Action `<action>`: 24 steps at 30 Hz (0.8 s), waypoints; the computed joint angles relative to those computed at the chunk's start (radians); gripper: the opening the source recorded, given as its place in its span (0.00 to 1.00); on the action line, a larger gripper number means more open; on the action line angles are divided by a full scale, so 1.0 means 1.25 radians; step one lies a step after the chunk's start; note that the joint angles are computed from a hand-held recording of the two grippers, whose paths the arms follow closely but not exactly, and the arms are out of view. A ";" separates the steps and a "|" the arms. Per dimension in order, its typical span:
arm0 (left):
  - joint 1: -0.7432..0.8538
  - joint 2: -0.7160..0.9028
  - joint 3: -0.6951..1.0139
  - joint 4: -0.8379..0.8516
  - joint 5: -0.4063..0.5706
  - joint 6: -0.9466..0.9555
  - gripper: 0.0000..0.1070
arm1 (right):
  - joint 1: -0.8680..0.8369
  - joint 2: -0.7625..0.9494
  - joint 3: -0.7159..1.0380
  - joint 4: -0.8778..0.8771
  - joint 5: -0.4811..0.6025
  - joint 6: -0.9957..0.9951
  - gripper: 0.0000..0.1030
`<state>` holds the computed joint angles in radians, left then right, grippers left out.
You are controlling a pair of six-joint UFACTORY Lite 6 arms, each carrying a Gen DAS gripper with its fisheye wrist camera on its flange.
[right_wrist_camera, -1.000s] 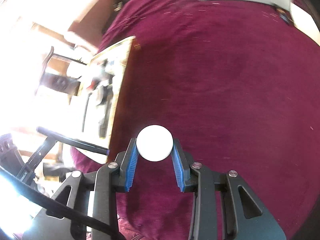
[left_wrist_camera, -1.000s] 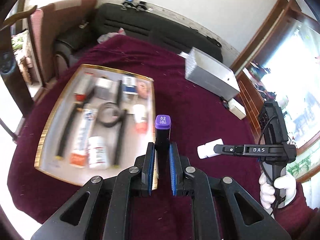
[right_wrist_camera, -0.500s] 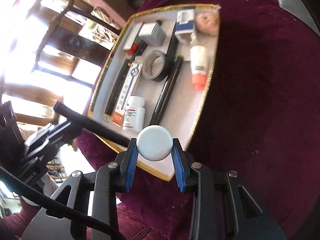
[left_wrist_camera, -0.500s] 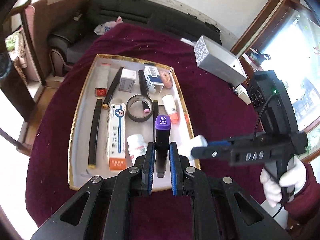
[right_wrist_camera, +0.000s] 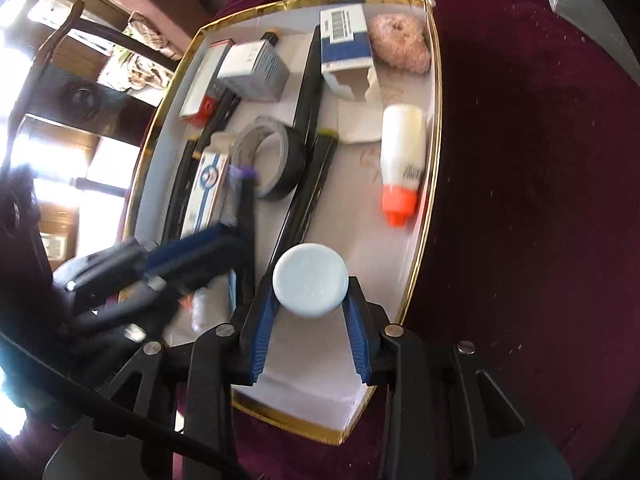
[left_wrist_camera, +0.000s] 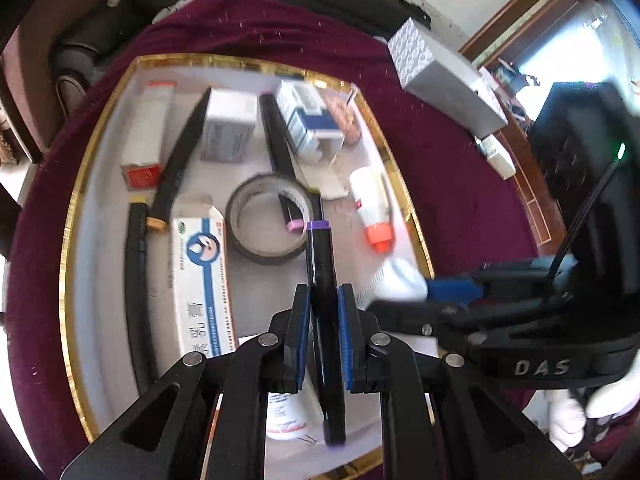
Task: Organize objects
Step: 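Carry the pill bottle and purple-capped marker into the tray and release them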
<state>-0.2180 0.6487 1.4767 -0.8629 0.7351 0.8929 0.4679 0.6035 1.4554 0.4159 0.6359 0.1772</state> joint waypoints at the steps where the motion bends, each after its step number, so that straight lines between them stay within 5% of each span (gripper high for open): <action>1: 0.003 0.007 0.005 -0.004 0.006 0.002 0.08 | 0.006 0.002 0.011 -0.022 0.007 0.029 0.31; 11: 0.009 -0.014 -0.015 -0.004 -0.014 0.030 0.12 | -0.009 0.084 0.089 -0.081 0.052 0.131 0.32; 16: 0.029 -0.087 -0.083 -0.056 -0.041 0.066 0.39 | 0.007 -0.016 -0.002 -0.114 0.021 0.170 0.38; 18: 0.031 -0.135 -0.122 -0.073 -0.084 0.071 0.42 | 0.014 -0.081 -0.059 -0.144 -0.009 0.209 0.53; 24: -0.006 -0.406 -0.307 -0.043 -0.328 0.023 0.47 | 0.020 -0.226 -0.196 -0.218 -0.126 0.334 0.56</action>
<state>-0.2251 0.1407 1.0936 -0.9166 0.3254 0.9212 0.4923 0.3207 1.2105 0.1432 0.4785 0.5942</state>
